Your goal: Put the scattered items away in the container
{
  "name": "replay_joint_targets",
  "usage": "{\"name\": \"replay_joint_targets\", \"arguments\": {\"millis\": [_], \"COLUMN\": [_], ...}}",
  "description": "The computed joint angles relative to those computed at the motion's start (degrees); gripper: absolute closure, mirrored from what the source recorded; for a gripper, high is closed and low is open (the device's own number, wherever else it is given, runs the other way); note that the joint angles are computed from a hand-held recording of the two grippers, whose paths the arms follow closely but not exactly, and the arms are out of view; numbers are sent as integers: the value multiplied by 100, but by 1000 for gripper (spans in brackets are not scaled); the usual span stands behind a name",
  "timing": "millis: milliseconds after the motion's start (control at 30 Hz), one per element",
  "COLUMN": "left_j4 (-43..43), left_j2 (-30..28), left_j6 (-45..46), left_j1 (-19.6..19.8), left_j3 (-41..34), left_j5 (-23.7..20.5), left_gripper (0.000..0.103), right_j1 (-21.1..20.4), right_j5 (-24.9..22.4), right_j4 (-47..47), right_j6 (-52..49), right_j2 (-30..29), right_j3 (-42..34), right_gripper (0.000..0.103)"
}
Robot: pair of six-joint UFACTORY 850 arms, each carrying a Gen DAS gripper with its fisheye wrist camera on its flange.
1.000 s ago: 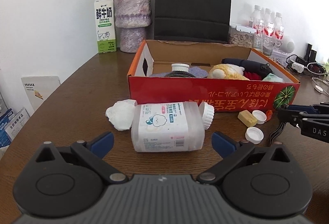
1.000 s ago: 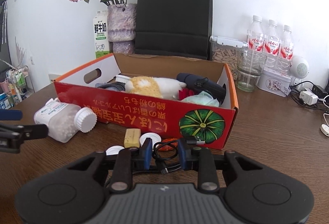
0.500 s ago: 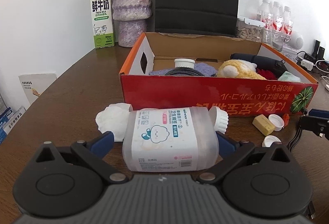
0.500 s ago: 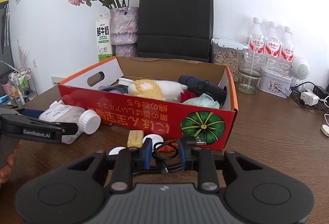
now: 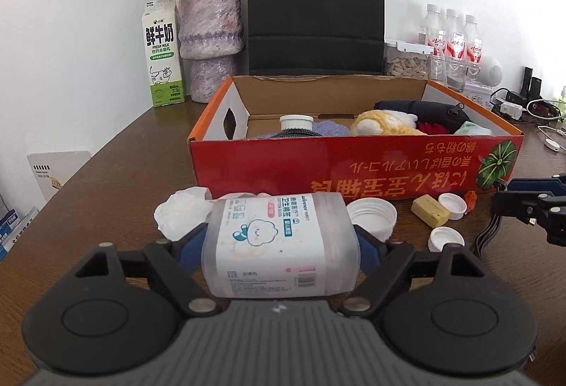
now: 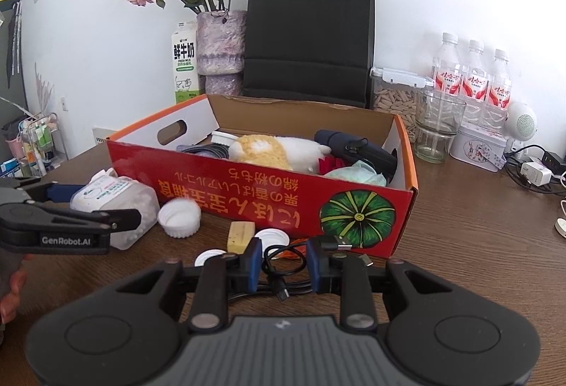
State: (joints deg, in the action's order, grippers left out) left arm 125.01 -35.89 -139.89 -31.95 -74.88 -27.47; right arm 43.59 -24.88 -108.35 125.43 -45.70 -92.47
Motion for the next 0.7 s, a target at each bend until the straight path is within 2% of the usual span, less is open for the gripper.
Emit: {"name": "replay_joint_targets", "arguments": {"millis": [433,700], "left_j4": [340,979], "left_j2": [266,638], "left_j6": [-546,-1419], "left_j1": [-140,-210], "left_j3": [447,807], "left_j5": [-591,-1010], "left_gripper": [19,19], "right_j1": [55,108], "right_j5": [-104,-299], "right_j4": [-389,-791], "right_j6": [371,660], "right_j2": [119,222], "right_j3": [182,272], "right_gripper": [78,78]}}
